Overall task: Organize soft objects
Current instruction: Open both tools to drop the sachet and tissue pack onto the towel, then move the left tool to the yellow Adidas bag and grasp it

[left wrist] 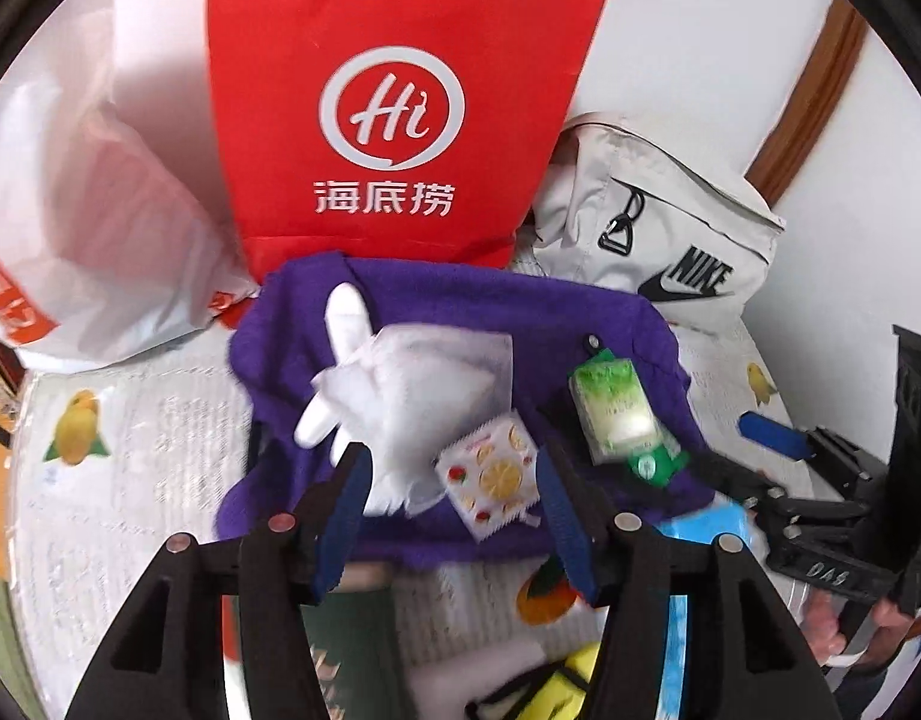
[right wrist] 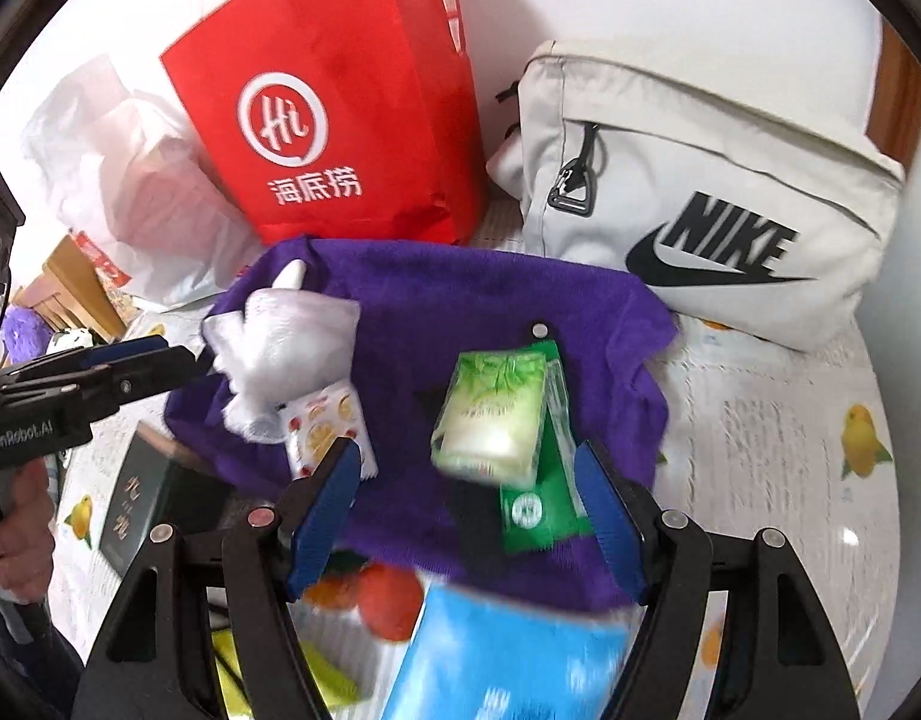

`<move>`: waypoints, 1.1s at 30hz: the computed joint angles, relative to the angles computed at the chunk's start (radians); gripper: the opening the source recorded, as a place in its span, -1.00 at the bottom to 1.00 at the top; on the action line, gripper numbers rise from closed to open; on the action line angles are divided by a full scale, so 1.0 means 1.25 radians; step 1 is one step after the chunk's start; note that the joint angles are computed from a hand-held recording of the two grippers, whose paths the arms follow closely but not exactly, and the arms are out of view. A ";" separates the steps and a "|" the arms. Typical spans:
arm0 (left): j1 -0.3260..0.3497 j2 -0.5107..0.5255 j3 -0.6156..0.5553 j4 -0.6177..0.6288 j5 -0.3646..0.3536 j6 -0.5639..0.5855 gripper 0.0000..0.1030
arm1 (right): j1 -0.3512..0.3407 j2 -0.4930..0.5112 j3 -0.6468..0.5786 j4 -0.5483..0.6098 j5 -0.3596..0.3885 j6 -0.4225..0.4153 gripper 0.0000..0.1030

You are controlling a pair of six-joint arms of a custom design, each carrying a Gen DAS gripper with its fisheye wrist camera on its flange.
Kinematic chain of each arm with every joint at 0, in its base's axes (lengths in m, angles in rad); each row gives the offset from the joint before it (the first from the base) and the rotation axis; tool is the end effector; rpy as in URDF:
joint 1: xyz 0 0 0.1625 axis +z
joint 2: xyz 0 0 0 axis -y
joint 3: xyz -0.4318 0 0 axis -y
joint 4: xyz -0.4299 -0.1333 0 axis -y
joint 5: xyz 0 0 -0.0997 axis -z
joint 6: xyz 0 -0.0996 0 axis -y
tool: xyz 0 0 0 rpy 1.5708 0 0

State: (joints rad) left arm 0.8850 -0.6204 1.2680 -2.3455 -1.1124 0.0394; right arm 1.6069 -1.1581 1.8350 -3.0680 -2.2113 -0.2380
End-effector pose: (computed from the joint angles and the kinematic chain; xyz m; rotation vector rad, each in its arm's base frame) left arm -0.3722 -0.7349 0.0782 0.9283 2.5608 -0.3662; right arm 0.0966 -0.6316 0.3072 -0.0142 -2.3053 0.9108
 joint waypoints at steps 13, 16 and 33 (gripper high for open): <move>-0.065 -0.181 0.321 -0.107 0.013 0.042 0.44 | 0.073 -0.132 0.233 -0.129 0.001 0.019 0.42; -0.073 -0.180 0.350 -0.100 -0.001 0.046 0.51 | 0.082 -0.160 0.290 -0.152 -0.012 0.029 0.42; -0.095 -0.114 0.404 -0.115 0.095 0.142 0.60 | 0.018 -0.261 0.456 -0.185 0.003 0.116 0.42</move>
